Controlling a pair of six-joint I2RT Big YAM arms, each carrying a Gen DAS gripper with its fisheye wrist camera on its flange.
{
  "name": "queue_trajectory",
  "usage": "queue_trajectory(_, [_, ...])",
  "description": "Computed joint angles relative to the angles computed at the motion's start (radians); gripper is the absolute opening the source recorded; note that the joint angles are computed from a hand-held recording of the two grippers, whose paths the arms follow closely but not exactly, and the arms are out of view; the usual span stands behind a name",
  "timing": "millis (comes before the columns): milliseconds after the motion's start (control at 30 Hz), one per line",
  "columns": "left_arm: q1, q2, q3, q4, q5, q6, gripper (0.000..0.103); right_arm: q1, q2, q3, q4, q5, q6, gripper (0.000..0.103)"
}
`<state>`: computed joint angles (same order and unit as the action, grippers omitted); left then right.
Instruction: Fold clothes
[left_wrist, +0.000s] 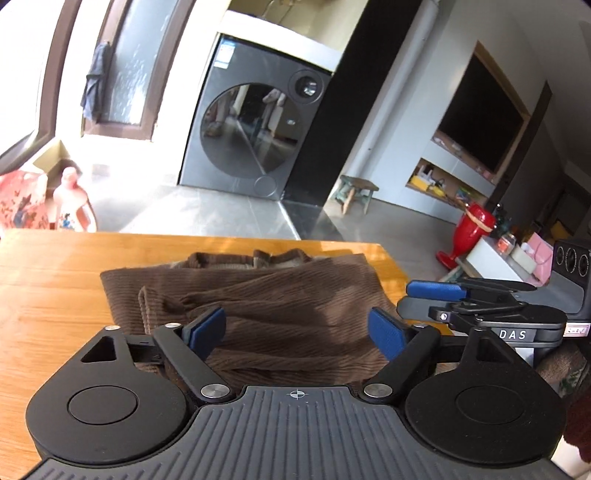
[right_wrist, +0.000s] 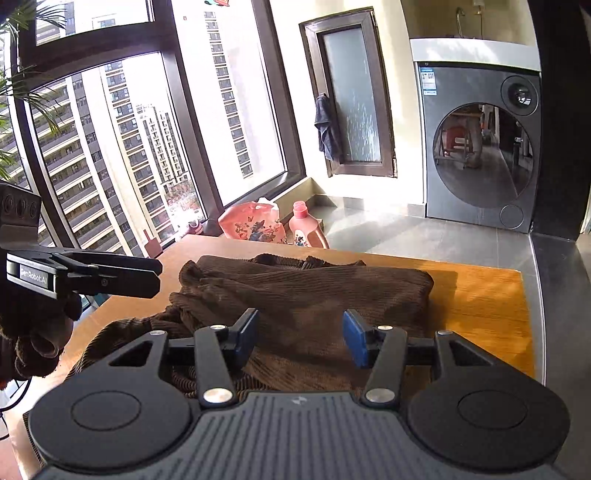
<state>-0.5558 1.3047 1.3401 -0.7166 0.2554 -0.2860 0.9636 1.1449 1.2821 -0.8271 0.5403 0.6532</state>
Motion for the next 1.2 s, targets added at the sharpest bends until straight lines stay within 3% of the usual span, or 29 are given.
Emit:
queue_trajectory(100, [0.028,0.043,0.011,-0.073,-0.024,0.046,0.066,-0.072,0.057,-0.011,0.047,-0.054,0.021,0.051])
queue_trajectory(133, [0.04,0.038,-0.003,-0.065,-0.014,0.074,0.063,-0.084,0.065,-0.023,0.04,-0.064,0.035,0.051])
queue_trajectory(233, [0.066,0.017,0.004,-0.096,-0.03,0.111,0.066,-0.08,0.061,-0.065,0.029,-0.029,0.007,0.05])
queue_trajectory(333, [0.102,0.006,0.016,-0.069,-0.047,0.099,0.069,-0.083,0.059,-0.025,-0.039,-0.025,-0.006,0.05])
queue_trajectory(467, [0.125,0.047,0.053,-0.046,-0.054,0.066,0.072,-0.139,0.086,0.058,-0.012,-0.002,-0.137,0.05])
queue_trajectory(567, [0.123,0.091,0.088,-0.083,-0.088,0.032,0.072,-0.226,0.195,0.167,-0.051,-0.108,-0.154,0.05])
queue_trajectory(633, [0.141,0.102,0.094,-0.112,-0.07,-0.001,0.073,-0.259,0.25,0.212,-0.083,-0.119,-0.143,0.05])
queue_trajectory(733, [0.181,0.106,0.088,-0.131,0.011,-0.019,0.079,-0.285,0.185,0.134,-0.019,-0.113,-0.091,0.05])
queue_trajectory(833, [0.206,0.134,0.102,-0.131,0.059,-0.037,0.08,-0.319,0.08,0.018,0.013,-0.186,0.021,0.051])
queue_trajectory(967, [0.21,0.164,0.101,-0.062,0.149,-0.108,0.079,-0.379,0.008,-0.093,0.051,-0.315,0.144,0.051])
queue_trajectory(1100, [0.201,0.192,0.1,0.016,0.189,-0.147,0.079,-0.424,-0.007,-0.178,0.226,-0.456,0.233,0.055])
queue_trajectory(1167, [0.192,0.207,0.108,0.029,0.199,-0.147,0.072,-0.439,0.022,-0.188,0.311,-0.513,0.231,0.057])
queue_trajectory(1200, [0.189,0.213,0.116,0.019,0.202,-0.139,0.059,-0.44,0.039,-0.183,0.335,-0.532,0.22,0.057])
